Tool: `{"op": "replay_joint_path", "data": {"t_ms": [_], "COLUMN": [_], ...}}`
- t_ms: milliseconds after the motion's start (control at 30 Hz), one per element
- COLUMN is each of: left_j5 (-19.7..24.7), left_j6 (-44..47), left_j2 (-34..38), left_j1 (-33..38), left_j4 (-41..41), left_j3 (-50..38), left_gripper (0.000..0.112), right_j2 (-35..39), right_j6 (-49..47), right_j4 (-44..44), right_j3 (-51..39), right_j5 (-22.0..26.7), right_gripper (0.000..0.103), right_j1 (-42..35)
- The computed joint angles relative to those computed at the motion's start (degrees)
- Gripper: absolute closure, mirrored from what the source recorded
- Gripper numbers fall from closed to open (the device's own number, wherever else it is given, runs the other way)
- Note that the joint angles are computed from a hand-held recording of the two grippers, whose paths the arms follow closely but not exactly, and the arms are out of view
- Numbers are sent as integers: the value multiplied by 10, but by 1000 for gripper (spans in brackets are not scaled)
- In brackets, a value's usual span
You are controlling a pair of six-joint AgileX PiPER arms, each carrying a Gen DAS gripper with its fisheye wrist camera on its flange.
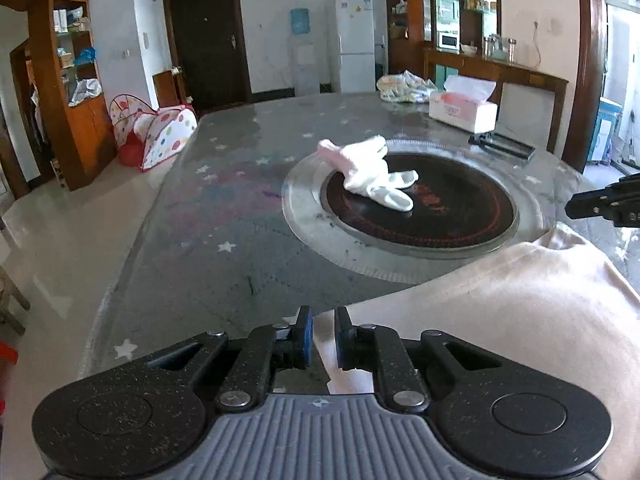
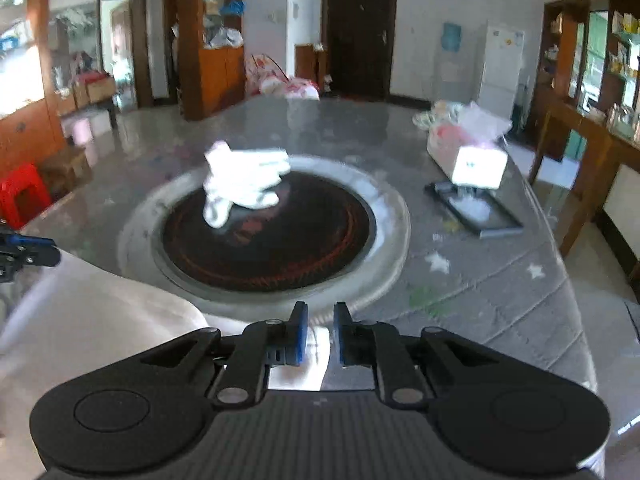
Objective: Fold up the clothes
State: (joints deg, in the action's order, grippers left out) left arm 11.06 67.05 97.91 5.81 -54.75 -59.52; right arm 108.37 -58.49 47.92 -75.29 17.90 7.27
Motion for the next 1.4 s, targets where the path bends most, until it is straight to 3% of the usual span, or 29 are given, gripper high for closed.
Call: {"op": "replay_joint_path", "data": {"t_ms": [67, 167, 267, 400, 467, 500, 600, 700, 767, 833, 933, 1033, 1100, 1233, 1400], "left_j5": [18, 70, 121, 184, 209, 212, 220, 200, 183, 173, 176, 175, 171, 178, 146], "left_j6": [46, 76, 69, 85, 96, 97, 96, 107, 96, 107, 135, 160, 169, 169, 164], "left_j2": [-27, -69, -115, -179, -205, -214, -238, -246, -242, -241, -238, -237, -241, -248, -269], "left_j1": [10, 28, 36, 40, 39, 36, 24, 11, 1, -1, 7, 14, 17, 27, 6], "left_j4": [-54, -90, -71, -65, -64, -62, -52, -65, -60, -72, -97, -123, -133, -140, -138], "left_j3": [20, 50, 85, 140, 166, 178, 213, 239, 246, 255, 260, 266, 271, 278, 293], "left_gripper": [98, 98, 98, 97, 93, 91, 85, 84, 84, 84, 85, 91, 95, 96, 93], "right_j2": [-11, -5, 20, 51, 46, 40, 24, 20, 26, 30, 23, 30, 37, 20, -56], "right_j6": [-33, -2, 81, 148, 130, 97, 16, 14, 14, 27, 31, 75, 118, 88, -32], "right_j4": [17, -31, -110, -122, -95, -78, -63, -98, -80, -70, -61, -86, -120, -67, -9], "right_j3": [6, -1, -20, -58, -57, -52, -38, -18, -14, -24, -14, -30, -44, -40, 34], "right_j5": [34, 65, 51, 38, 41, 50, 81, 56, 41, 49, 7, 2, 7, 36, 78], "right_gripper": [90, 90, 90, 90, 90, 89, 74, 71, 75, 100, 100, 99, 97, 91, 72], "right_j1": [-5, 4, 23, 22, 16, 14, 14, 31, 35, 34, 38, 32, 29, 7, 2]}}
